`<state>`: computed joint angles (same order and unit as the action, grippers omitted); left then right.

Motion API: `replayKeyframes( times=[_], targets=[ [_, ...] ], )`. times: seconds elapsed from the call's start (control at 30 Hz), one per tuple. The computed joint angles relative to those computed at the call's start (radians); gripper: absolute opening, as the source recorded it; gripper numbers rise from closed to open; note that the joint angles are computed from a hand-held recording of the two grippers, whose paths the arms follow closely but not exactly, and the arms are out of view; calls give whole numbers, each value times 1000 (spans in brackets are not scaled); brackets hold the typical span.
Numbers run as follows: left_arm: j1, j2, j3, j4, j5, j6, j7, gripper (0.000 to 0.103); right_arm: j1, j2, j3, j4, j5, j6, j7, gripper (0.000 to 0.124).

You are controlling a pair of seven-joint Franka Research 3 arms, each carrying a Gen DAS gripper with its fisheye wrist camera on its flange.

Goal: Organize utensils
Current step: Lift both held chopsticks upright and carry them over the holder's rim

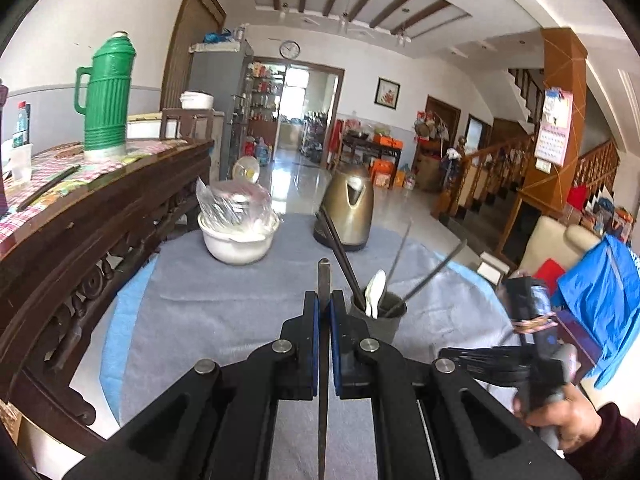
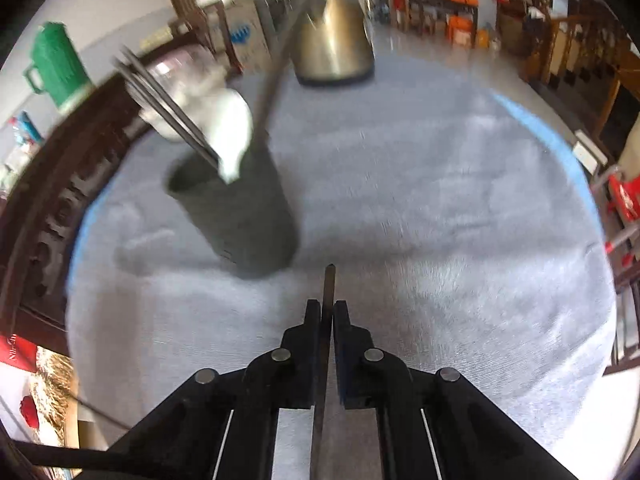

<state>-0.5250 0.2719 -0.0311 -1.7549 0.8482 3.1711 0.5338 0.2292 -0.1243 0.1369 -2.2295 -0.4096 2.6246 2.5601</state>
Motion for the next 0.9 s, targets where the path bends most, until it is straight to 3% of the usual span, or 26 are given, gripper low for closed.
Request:
replayKeyframes(
  times=[0.07, 0.13, 0.2, 0.27, 0.33, 0.37, 0.43, 0.47, 0.53, 0.63, 0.83, 0.9],
  targets=[
    [-33, -4, 47, 9, 38, 9, -54, 6, -7, -46, 9, -25, -39, 34, 38, 7],
    [-35, -1, 56, 22, 53, 17, -82, 6, -34, -97, 39, -48, -108, 71, 105, 7],
    [-77, 4, 113, 48, 110, 28, -160, 6, -70, -125, 80, -38, -179, 80, 169, 7],
    [-78, 12, 118, 71, 138, 22, -192, 6, -107, -149, 120, -29, -267, 92, 244, 7],
    [-55, 14, 92, 81, 137, 17, -191, 6, -105, -142, 134, -2, -281, 65, 239, 7],
    [-57, 13, 97, 81, 152, 24, -208, 6, -84, -123, 118, 15, -235, 41, 193, 7],
    [-110, 10, 166, 85, 254, 43, -317, 6, -49, -95, 75, 17, -121, 36, 128, 9],
    [-124, 11, 183, 90, 301, 44, -361, 6, -14, -71, 29, 11, 11, 40, 30, 10],
    [-107, 13, 158, 87, 325, 36, -370, 6, 21, -4, -21, 38, 207, -15, -117, 16],
    [-59, 22, 95, 80, 320, 21, -339, 6, 30, 81, -41, 86, 330, -77, -212, 18],
    [-45, 37, 77, 93, 443, 6, -425, 6, 50, 208, -72, 196, 341, -194, -232, 18],
    [-21, 43, 45, 94, 444, -4, -413, 6, 55, 241, -80, 232, 350, -229, -241, 19]
  ],
)
